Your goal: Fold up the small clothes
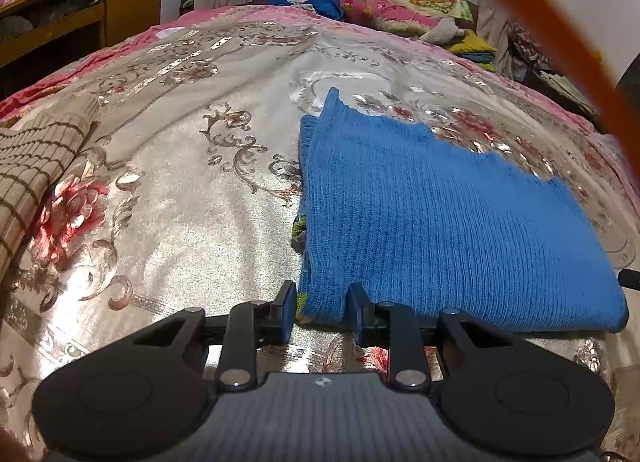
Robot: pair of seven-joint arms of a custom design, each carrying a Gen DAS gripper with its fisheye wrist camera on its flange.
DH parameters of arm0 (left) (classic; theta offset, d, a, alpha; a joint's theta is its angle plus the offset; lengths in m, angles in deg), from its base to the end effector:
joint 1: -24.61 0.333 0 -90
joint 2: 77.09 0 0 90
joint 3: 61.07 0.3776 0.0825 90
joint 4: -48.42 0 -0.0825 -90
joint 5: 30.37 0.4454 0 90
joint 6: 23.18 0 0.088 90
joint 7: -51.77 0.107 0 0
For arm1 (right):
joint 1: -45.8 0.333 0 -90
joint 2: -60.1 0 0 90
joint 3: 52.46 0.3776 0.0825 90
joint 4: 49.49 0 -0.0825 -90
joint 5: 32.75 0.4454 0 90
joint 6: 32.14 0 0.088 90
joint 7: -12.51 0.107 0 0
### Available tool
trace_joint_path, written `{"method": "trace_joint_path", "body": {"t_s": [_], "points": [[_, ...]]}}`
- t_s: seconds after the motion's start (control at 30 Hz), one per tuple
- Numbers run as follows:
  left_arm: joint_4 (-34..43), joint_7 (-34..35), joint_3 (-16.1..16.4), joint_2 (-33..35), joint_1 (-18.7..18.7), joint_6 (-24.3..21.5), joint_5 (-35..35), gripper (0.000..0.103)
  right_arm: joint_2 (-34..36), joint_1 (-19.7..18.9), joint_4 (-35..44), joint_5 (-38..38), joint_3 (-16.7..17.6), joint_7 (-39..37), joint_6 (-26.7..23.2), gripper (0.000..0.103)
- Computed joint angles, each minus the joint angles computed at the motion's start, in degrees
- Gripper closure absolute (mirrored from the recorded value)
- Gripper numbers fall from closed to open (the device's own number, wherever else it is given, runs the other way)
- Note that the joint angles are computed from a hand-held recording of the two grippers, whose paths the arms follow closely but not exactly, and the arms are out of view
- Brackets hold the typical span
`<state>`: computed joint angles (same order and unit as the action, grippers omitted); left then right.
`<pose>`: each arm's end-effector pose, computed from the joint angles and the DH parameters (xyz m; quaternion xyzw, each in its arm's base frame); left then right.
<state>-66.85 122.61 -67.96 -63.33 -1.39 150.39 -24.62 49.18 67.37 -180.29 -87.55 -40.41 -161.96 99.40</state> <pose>0.5912 -0.3845 0.4503 -0.5416 0.7498 -0.3554 0.1345 0.4654 0.2930 0.4883 -0.4741 0.7848 -0.3405 0.2084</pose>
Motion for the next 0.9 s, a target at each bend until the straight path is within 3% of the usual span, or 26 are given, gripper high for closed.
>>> {"method": "trace_joint_path", "body": {"t_s": [0.2, 0.5, 0.77, 0.9], "points": [[0.09, -4.81, 3.50, -0.49, -3.23, -0.70, 6.33, 0.069, -0.81, 0.06, -0.72, 0.44, 0.11, 0.36, 0.28, 0.091], [-0.15, -6.83, 2.77, -0.43, -2.24, -0.40, 8.45, 0.067, 0.44, 0.45, 1.53, 0.25, 0.43, -1.36, 0.69, 0.091], [-0.65, -9.51, 4.37, -0.36, -3.46, 1.03, 11.14, 0.065, 5.23, 1.95, 6.81, 0.29, -0.13, -4.77, 2.16, 0.091], [-0.95, -8.79, 3.61, -0.21, -2.67, 1.96, 9.60, 0.064, 7.86, 3.02, 9.95, 0.05, -0.63, -6.93, 2.61, 0.091]]}}
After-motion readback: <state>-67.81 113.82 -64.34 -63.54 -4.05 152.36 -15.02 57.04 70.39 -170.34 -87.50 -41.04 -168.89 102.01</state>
